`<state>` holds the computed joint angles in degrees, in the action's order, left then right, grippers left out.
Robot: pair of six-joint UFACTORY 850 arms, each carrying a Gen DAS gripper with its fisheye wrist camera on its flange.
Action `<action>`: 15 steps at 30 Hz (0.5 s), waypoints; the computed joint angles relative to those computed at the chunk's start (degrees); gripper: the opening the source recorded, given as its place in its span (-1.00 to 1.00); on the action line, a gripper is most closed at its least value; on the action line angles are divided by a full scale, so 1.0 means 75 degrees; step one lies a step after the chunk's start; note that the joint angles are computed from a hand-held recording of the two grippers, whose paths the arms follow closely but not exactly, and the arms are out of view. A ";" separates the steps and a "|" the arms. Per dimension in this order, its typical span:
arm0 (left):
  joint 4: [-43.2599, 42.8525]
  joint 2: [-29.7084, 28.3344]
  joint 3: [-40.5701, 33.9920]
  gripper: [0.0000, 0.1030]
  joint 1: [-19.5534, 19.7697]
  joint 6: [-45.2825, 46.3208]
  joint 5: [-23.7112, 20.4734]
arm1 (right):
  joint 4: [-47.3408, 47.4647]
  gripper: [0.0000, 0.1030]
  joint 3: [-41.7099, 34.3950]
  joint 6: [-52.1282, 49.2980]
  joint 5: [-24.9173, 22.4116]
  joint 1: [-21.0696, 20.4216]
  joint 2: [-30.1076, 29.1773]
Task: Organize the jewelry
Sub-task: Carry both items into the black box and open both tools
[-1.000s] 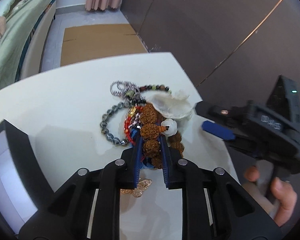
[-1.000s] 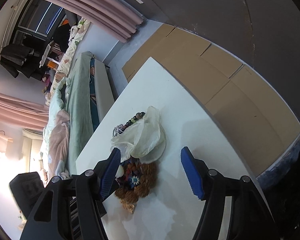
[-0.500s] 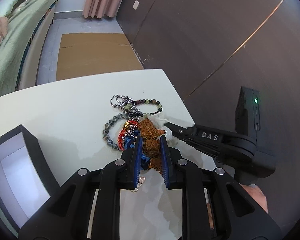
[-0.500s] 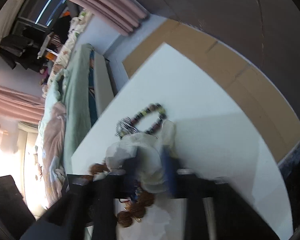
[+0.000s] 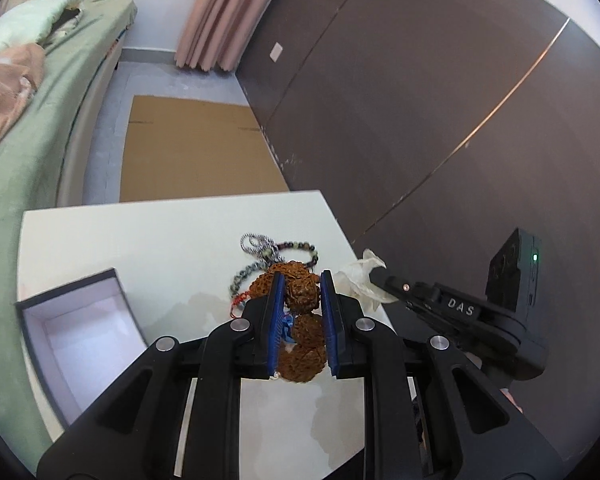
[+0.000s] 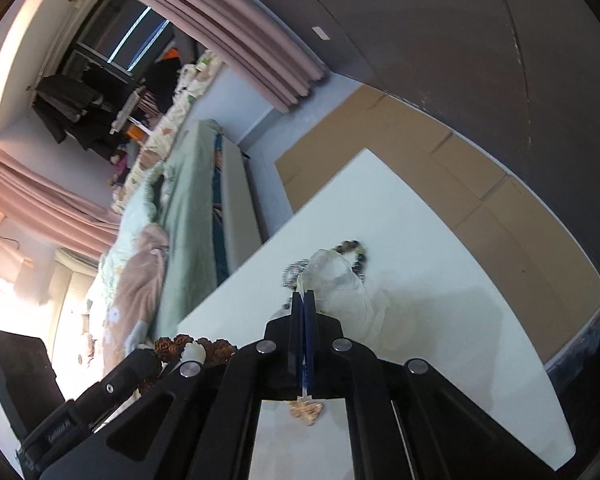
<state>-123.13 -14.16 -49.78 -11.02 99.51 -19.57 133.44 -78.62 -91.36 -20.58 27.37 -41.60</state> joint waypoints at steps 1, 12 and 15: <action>-0.0121 0.0096 0.0079 -0.65 0.0039 0.0110 -0.0023 | 0.0124 -0.98 0.0051 -0.0161 -0.0071 0.0014 0.0054; -0.0555 0.0954 0.0879 -0.64 0.0689 0.0607 -0.0123 | 0.1155 -0.98 0.0518 -0.1691 -0.0724 0.0440 0.0564; -0.0333 0.1112 0.1075 -0.64 0.0919 0.0481 -0.0152 | 0.1160 -0.98 0.0441 -0.1791 -0.0752 0.0597 0.0558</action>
